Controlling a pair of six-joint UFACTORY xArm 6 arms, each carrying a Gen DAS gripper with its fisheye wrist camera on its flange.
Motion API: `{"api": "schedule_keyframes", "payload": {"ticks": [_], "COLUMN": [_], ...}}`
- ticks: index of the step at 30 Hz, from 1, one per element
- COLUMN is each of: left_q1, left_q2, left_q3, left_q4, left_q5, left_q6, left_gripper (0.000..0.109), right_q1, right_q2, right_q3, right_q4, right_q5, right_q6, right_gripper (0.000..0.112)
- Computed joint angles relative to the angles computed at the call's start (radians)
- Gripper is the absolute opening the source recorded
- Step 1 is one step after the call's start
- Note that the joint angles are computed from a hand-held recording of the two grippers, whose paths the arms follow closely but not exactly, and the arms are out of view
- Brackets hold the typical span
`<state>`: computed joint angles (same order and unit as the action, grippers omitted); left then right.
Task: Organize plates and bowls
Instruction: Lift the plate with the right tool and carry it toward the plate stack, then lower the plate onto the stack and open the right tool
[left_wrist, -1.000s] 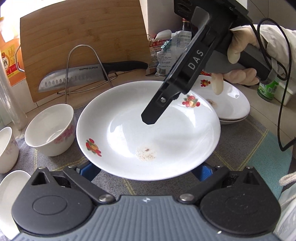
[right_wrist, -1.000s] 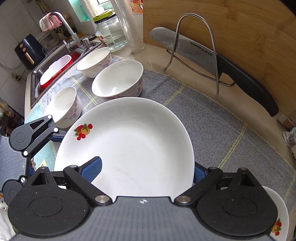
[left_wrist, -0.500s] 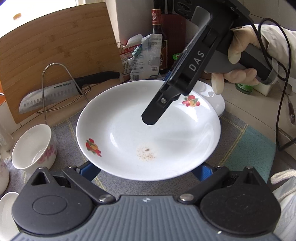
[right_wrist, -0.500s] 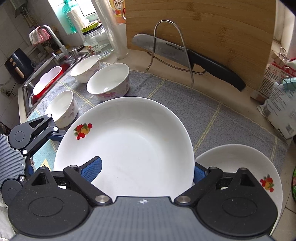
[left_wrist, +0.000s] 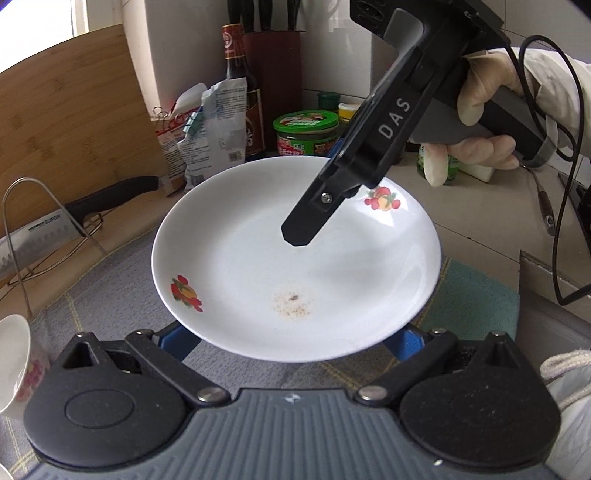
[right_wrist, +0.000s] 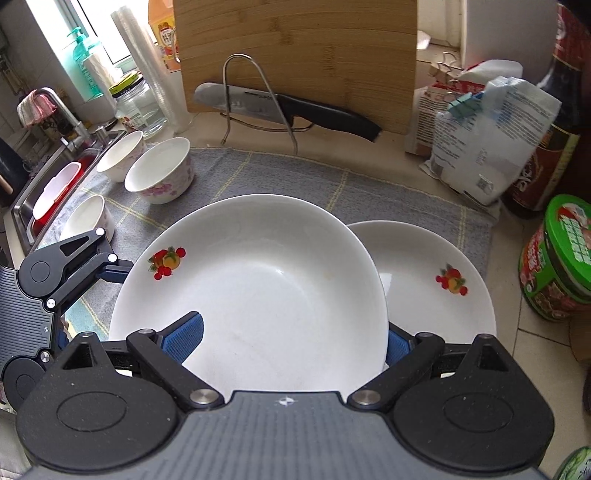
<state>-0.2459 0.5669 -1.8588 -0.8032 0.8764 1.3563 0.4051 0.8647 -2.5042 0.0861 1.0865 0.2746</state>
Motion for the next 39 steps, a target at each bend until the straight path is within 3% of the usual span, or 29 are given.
{"api": "schedule_keyframes", "payload": {"ticks": [6,13,21,39], "left_q1": [-0.026,-0.047,-0.060,-0.067], "left_q2": [0.057,0.127,0.198,0.322], "left_q3": [-0.081,-0.185,-0.297,-0.501], "left_q4": [0.009,0.032,0.072,0.127], "left_q5": [0.049,0.096,0.134,0.222], "left_q6": [0.002,-0.018,-0.062,-0.124], "left_gripper": [0.101,0.101,0.101,0.101], "right_q1": [-0.016,-0.040,-0.061,-0.072], "right_q2": [-0.195,-0.271,-0.272,-0.208], "right_q3": [0.336,0.465,0.483,0.381], "right_q4": [-0.033,-0.050,-0.043,-0.072], "right_q5": [-0.136,-0.181,-0.189,-0.114], "right_q6": [0.054,0.098,0.099,0.130], "right_gripper": [0.099,0.099,0.099,0.099]}}
